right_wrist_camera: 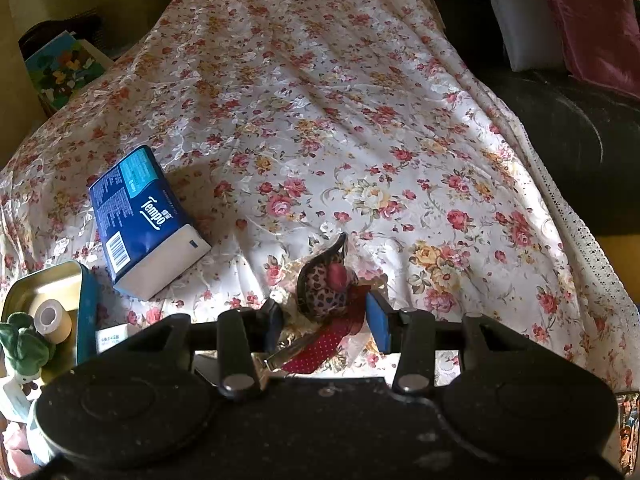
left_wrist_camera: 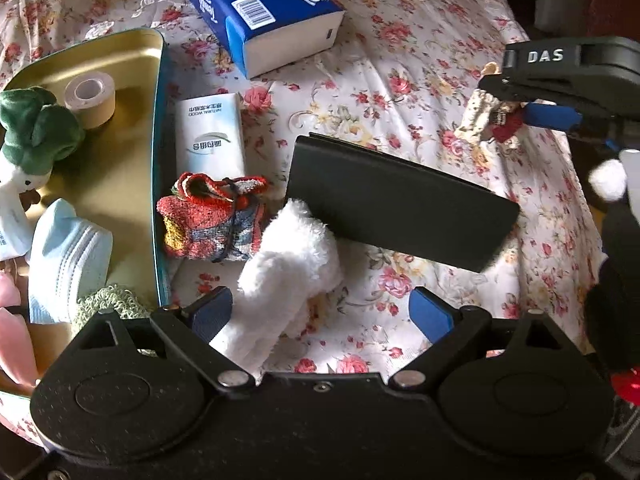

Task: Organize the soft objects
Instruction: 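Lower the left gripper onto the white teddy bear and grasp it while the right holds the pouch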

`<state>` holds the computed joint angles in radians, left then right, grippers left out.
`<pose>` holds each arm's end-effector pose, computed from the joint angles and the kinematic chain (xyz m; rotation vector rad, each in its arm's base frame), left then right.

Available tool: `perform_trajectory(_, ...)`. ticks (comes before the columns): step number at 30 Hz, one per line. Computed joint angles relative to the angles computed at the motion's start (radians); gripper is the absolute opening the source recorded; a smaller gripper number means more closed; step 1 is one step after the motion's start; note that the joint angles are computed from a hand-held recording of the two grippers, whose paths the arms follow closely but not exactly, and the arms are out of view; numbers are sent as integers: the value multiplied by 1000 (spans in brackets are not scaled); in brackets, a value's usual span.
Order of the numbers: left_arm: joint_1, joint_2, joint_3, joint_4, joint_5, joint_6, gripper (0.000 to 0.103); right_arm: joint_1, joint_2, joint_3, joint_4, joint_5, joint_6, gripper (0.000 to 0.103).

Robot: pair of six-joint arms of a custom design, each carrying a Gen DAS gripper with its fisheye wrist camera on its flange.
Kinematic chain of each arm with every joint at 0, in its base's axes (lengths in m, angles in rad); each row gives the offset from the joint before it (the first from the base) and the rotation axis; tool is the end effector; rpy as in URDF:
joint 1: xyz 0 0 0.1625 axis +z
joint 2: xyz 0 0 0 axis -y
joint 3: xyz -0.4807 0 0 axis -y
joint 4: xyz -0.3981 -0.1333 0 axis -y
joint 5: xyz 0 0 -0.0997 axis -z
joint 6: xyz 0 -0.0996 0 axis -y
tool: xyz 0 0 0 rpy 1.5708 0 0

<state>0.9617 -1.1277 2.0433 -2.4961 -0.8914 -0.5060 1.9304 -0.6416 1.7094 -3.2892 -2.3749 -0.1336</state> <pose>-0.1535 -0.5624 0.2046 0.1259 2.5245 -0.4830 0.3033 -0.6319 0.1068 0.2389 -2.2857 0.8715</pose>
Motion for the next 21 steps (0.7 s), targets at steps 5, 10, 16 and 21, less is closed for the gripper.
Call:
perform_trajectory(5,-2,-21,14,-55,-10,22,91,1,1,0,-8,-2,4,43)
perform_trajectory(10,8,13,-11,-5,72,-38,91,1,0,3,-7,3,0,43)
perform_trajectory(16,23,30,-24,-53,-53,26,91,-4,-15,12,-15,12,18,43)
perform_trajectory(21,21,13,1,-153,-213,162,91,-13,-38,28,-57,25,40,43)
